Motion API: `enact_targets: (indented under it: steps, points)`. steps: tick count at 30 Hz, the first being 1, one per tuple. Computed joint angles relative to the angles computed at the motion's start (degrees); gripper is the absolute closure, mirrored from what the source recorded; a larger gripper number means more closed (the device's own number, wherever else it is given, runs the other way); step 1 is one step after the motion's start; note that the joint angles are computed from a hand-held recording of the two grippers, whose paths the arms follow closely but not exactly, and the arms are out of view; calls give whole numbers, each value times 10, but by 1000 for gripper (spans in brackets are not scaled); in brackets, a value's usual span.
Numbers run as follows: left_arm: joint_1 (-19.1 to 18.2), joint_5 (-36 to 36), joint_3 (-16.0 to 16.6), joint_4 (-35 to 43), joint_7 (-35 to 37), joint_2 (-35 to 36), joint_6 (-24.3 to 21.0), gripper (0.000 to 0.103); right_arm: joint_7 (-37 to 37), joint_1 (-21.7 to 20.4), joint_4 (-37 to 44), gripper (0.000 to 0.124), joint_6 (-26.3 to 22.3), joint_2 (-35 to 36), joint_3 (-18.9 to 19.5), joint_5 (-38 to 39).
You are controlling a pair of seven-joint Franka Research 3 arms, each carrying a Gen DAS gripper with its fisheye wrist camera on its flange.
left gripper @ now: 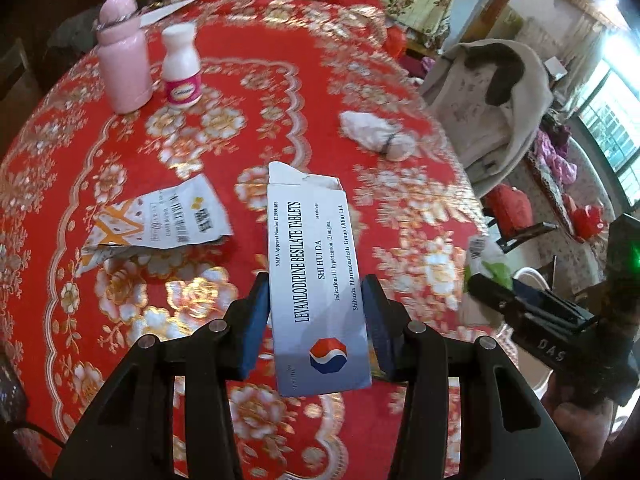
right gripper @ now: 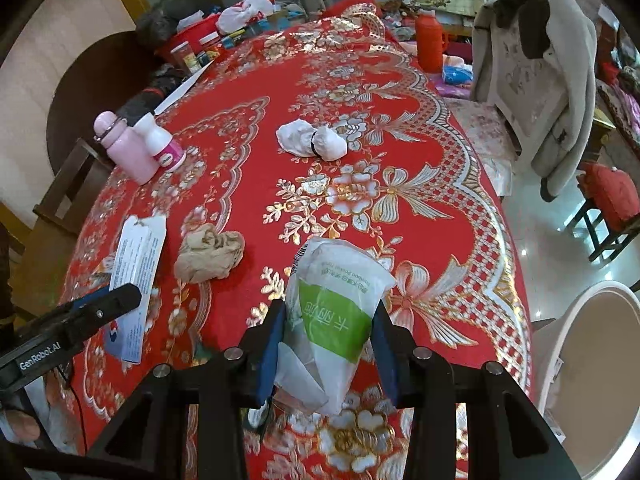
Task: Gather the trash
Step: 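Carry the medicine box and white-green bag over the beige bucket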
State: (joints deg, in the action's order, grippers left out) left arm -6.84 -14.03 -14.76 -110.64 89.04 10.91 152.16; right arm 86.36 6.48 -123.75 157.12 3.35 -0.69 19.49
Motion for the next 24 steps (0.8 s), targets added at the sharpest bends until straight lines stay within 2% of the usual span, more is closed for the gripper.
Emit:
enact_targets:
  steps: [10,16,24]
  points:
    - [-42,14,-19,1,-4,-16,11,59,-14,-16,-78,84,15,-86,-11,-4]
    - [-69,31,-32,24,-4,-3,11,59,7,-44,-127,84,20,-137,-20,-24]
    - [-105,50,-54,70,1,34,-1,59,44,-101,-188,84,21,-203,-29,-64]
